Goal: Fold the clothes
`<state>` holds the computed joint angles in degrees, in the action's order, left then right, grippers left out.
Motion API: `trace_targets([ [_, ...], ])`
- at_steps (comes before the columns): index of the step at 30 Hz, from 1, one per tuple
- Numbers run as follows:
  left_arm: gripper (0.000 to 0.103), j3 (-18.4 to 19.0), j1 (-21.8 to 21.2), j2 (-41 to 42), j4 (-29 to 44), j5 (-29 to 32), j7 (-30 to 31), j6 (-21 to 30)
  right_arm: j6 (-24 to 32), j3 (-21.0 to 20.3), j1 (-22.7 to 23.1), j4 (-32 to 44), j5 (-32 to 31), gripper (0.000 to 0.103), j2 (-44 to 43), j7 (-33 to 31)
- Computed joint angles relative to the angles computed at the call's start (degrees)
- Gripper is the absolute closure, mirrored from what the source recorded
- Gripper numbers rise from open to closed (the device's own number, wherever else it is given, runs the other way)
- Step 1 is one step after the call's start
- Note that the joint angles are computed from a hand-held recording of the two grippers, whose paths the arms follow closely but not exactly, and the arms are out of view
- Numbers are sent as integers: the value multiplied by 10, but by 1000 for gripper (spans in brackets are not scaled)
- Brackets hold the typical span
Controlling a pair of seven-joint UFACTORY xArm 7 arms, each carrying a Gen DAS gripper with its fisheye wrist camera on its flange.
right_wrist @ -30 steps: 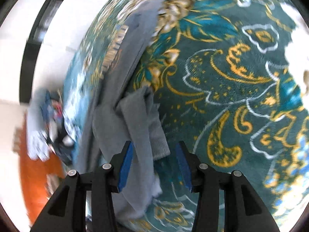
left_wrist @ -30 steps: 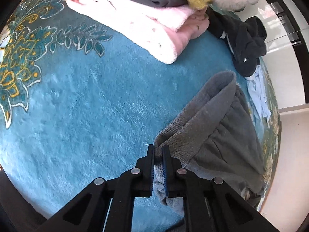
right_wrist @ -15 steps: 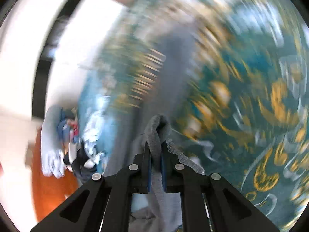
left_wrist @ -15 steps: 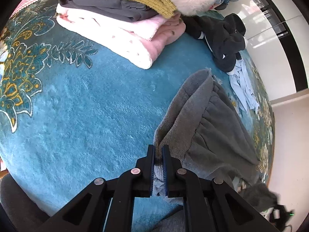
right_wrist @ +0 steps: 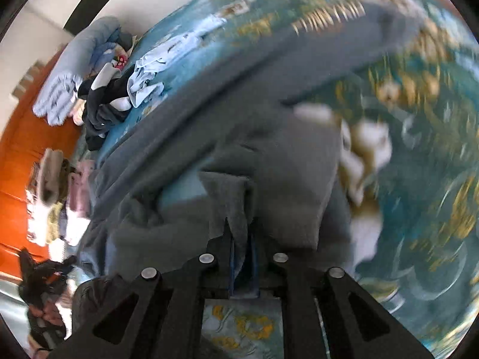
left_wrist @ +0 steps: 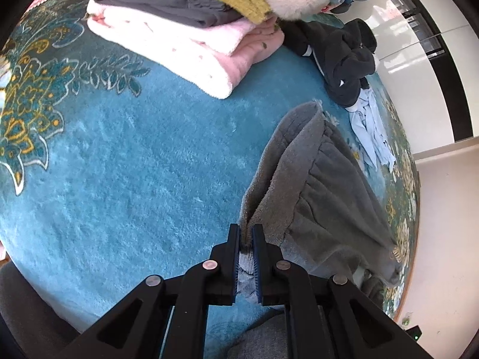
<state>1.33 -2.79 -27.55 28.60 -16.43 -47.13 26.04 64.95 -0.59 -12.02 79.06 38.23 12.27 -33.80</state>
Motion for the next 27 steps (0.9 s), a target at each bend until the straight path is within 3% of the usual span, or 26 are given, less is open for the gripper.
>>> trace_targets([
  [3, 92, 1, -4, 8, 2, -4, 0, 1, 47, -3, -22, 22, 42, 56, 15, -5],
  [7, 91, -1, -3, 12, 5, -2, -2, 8, 94, -4, -53, 46, 105, 51, 40, 9],
  [9, 91, -3, -1, 13, 7, -1, -5, 13, 114, 0, -62, 62, 140, 44, 67, 58],
  [10, 91, -3, -1, 13, 8, 0, -6, 15, 126, 7, -65, 72, 162, 44, 83, 93],
  [14, 91, -6, 3, 11, 8, 4, -15, 23, 134, 27, -76, 63, 226, 44, 102, 130],
  [19, 91, -10, 8, 7, 9, 14, -28, 33, 119, 20, -80, 65, 210, 44, 98, 139],
  [22, 92, -10, 5, 11, 6, 11, -34, 32, 130, 12, -83, 87, 160, 44, 102, 155],
  [27, 92, -7, -8, 17, 2, -5, -32, 23, 128, 7, -95, 69, 157, 44, 92, 157],
])
